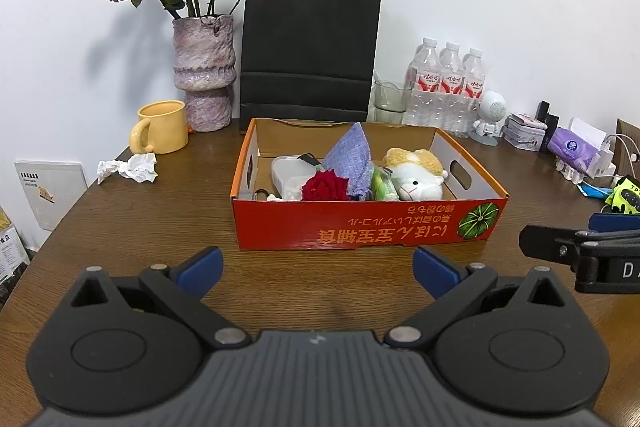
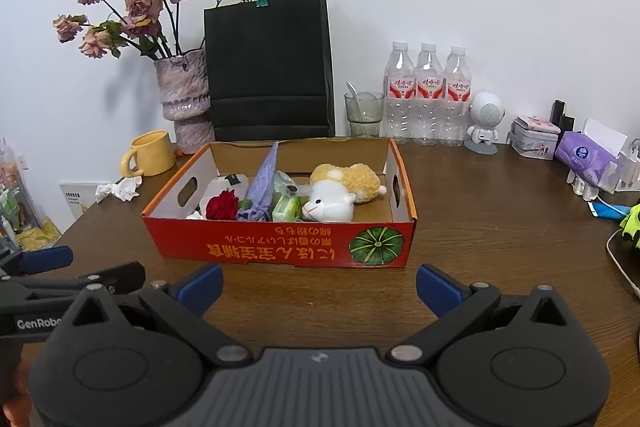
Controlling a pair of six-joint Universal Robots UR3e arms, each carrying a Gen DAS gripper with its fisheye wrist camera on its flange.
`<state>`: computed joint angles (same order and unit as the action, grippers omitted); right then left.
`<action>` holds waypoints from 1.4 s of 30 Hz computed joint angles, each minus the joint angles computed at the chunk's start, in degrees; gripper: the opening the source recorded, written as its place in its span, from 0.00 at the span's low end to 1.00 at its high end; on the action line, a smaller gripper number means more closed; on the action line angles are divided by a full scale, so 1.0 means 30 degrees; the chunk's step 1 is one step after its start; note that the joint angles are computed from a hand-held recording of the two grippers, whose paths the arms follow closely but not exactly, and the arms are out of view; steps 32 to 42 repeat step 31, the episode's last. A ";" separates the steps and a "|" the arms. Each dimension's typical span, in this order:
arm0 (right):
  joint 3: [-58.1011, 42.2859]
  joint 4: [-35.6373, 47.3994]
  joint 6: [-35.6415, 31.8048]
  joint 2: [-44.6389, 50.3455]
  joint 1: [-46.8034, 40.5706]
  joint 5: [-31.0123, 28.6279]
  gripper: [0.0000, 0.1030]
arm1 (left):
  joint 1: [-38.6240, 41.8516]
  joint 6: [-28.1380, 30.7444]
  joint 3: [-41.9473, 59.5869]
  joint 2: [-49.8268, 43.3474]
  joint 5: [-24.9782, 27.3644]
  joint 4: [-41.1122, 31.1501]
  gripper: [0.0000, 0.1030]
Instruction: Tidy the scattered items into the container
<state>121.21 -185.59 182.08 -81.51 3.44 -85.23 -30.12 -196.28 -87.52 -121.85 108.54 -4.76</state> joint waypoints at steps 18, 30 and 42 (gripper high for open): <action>0.0013 -0.0061 -0.0137 0.0284 0.0000 0.0144 1.00 | 0.0075 -0.0197 -0.0086 0.0120 -0.0101 -0.0254 1.00; 0.0192 -0.0396 -0.0167 0.0514 0.0073 0.0108 1.00 | 0.0298 -0.0294 -0.0129 0.0143 -0.1381 -0.0724 1.00; 0.0223 -0.0452 -0.0178 0.0543 0.0072 0.0111 1.00 | 0.0228 -0.0530 -0.0035 0.0118 -0.1213 -0.0910 1.00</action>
